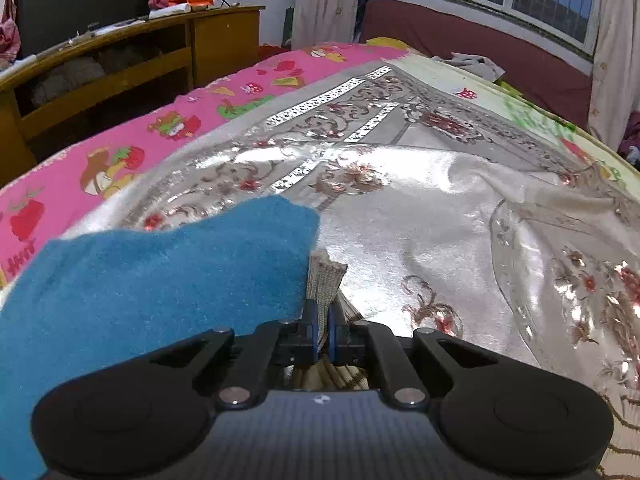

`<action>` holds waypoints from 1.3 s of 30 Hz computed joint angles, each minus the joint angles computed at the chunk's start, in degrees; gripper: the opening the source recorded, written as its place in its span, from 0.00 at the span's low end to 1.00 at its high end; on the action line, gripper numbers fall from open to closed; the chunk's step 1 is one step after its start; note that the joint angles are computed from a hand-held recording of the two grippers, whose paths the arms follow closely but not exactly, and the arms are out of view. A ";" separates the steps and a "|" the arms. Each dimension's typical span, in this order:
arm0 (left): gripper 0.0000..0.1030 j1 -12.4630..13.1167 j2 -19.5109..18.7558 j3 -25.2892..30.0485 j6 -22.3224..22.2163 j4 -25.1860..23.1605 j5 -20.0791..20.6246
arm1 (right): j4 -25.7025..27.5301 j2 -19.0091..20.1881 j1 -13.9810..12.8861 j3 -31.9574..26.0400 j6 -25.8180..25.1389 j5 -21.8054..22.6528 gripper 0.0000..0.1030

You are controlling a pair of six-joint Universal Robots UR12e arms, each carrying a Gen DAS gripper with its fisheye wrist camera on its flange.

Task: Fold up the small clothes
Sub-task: 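Lift the cuff with the left gripper and fold the sleeve across the body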

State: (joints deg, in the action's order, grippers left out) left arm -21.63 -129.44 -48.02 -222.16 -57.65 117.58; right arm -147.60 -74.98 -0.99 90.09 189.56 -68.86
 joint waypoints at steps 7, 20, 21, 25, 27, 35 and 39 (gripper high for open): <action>0.10 -0.54 1.27 -1.00 1.41 5.75 -6.43 | -1.17 -0.27 -0.58 0.63 2.15 1.29 0.32; 0.10 -6.07 -3.67 6.44 9.78 13.31 -40.88 | -2.80 -1.90 -2.97 2.79 8.94 4.88 0.33; 0.10 -6.70 -4.40 7.31 10.64 11.97 -41.86 | -2.58 -1.97 -3.26 2.90 9.86 5.61 0.33; 0.10 -8.32 -5.03 7.20 13.65 6.85 -43.01 | -0.91 -1.93 -4.55 3.11 14.59 9.44 0.34; 0.10 -8.88 -3.62 4.66 14.77 6.54 -42.26 | -0.33 -1.80 -4.93 3.20 16.37 11.09 0.36; 0.19 -9.08 3.81 -8.12 13.84 15.08 -33.64 | -0.03 0.86 -3.43 -0.55 15.35 13.22 0.37; 0.24 -8.49 6.10 -12.84 11.00 19.61 -29.91 | 0.91 3.22 -1.96 -4.02 13.36 12.05 0.37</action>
